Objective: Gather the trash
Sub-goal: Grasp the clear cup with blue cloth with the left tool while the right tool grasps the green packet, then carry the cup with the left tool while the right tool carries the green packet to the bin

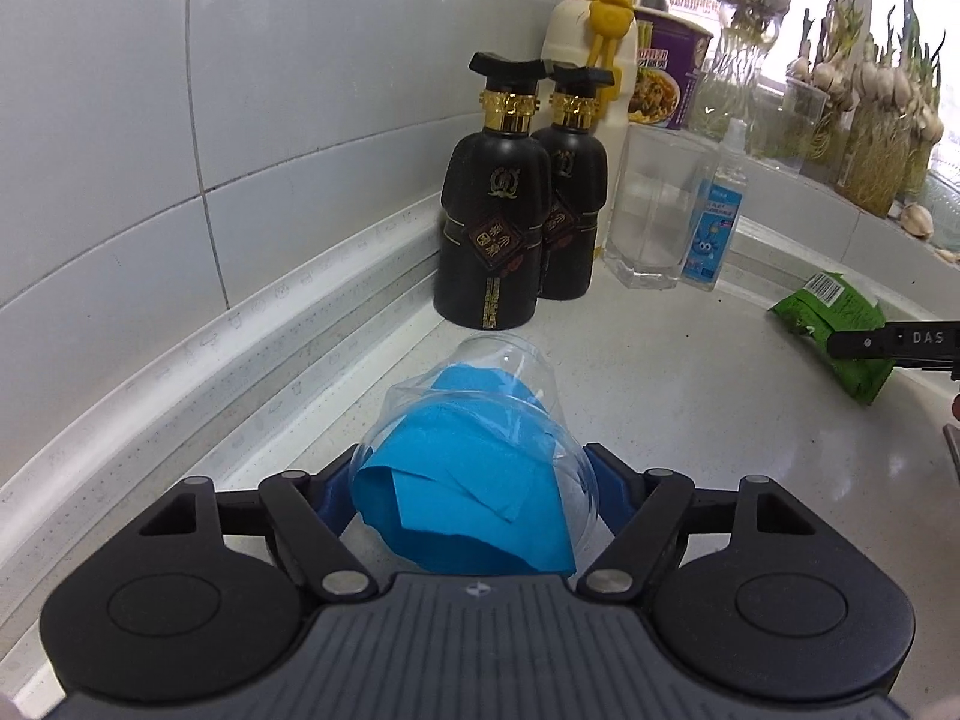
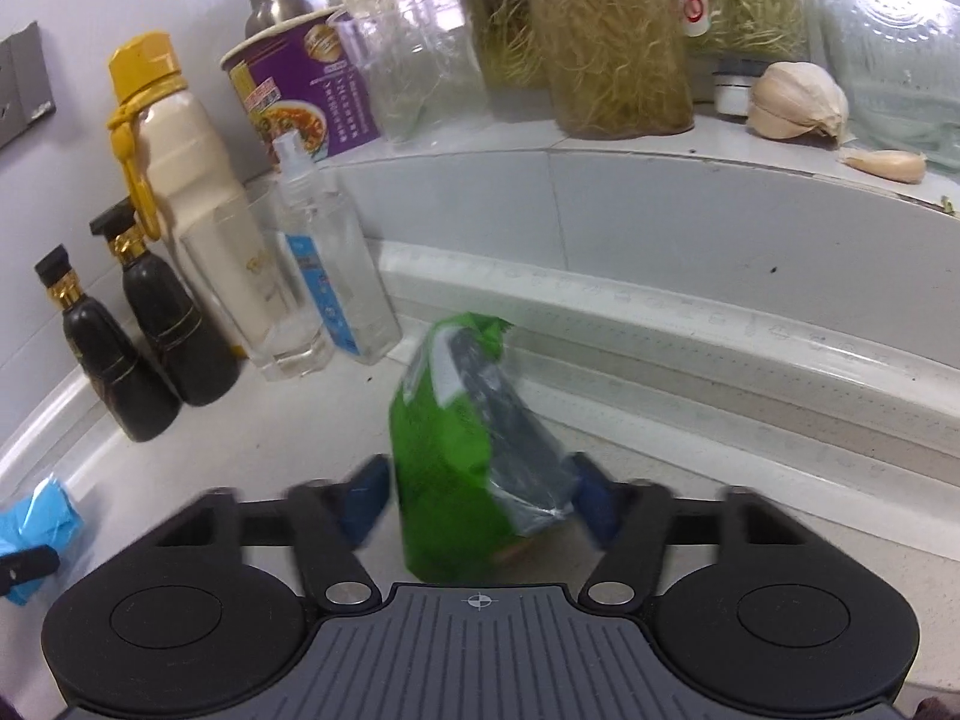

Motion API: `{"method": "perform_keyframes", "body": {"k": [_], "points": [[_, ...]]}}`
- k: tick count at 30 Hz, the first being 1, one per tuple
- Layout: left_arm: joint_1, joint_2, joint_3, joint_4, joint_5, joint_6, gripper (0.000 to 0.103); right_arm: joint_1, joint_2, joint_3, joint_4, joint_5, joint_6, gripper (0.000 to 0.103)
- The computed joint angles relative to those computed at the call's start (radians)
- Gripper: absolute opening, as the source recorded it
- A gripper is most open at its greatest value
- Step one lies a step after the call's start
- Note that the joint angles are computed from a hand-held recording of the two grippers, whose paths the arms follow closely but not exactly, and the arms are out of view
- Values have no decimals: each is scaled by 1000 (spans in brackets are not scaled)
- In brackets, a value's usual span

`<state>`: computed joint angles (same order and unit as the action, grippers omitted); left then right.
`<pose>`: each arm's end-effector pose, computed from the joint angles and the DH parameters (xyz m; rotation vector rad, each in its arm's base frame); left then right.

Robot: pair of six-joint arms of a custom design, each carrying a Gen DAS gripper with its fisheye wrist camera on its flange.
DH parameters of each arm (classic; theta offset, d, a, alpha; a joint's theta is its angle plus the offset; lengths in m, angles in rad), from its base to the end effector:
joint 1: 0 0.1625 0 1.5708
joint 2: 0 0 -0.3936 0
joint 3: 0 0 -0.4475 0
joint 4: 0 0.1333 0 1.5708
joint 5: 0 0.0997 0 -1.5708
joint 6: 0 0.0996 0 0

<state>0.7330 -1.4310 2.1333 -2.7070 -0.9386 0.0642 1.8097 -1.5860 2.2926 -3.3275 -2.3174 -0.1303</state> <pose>-0.2584 -0.4912 0.2322 0.9605 2.4115 -0.8479 0.1697 -0.4191 0.3156 -0.0849 -2.2027 1.2891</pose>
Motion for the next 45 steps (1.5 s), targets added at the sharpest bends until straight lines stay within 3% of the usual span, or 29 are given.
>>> {"method": "perform_keyframes", "body": {"k": [3, 4, 5, 19, 28, 37, 45], "points": [[-4, -12, 3, 7, -1, -17, 72, 8, -1, 1, 6, 11, -4, 44], [-6, -17, 4, 11, -2, -22, 72, 11, 2, 0, 6, 10, -7, 32], [-8, -22, 6, 14, -2, -26, 72, 14, 2, 0, 13, 10, -3, 30], [-61, -148, 76, 111, 9, -104, 72, 106, -15, 31, 62, -20, 71, 29], [-112, -292, 150, 212, 28, -196, 72, 212, -27, 72, 116, -83, 188, 29], [-187, -493, 229, 405, 63, -374, 72, 332, -18, 95, 210, -121, 316, 29], [-257, -676, 281, 592, 102, -529, 72, 428, 5, 92, 320, -109, 429, 29]]}}
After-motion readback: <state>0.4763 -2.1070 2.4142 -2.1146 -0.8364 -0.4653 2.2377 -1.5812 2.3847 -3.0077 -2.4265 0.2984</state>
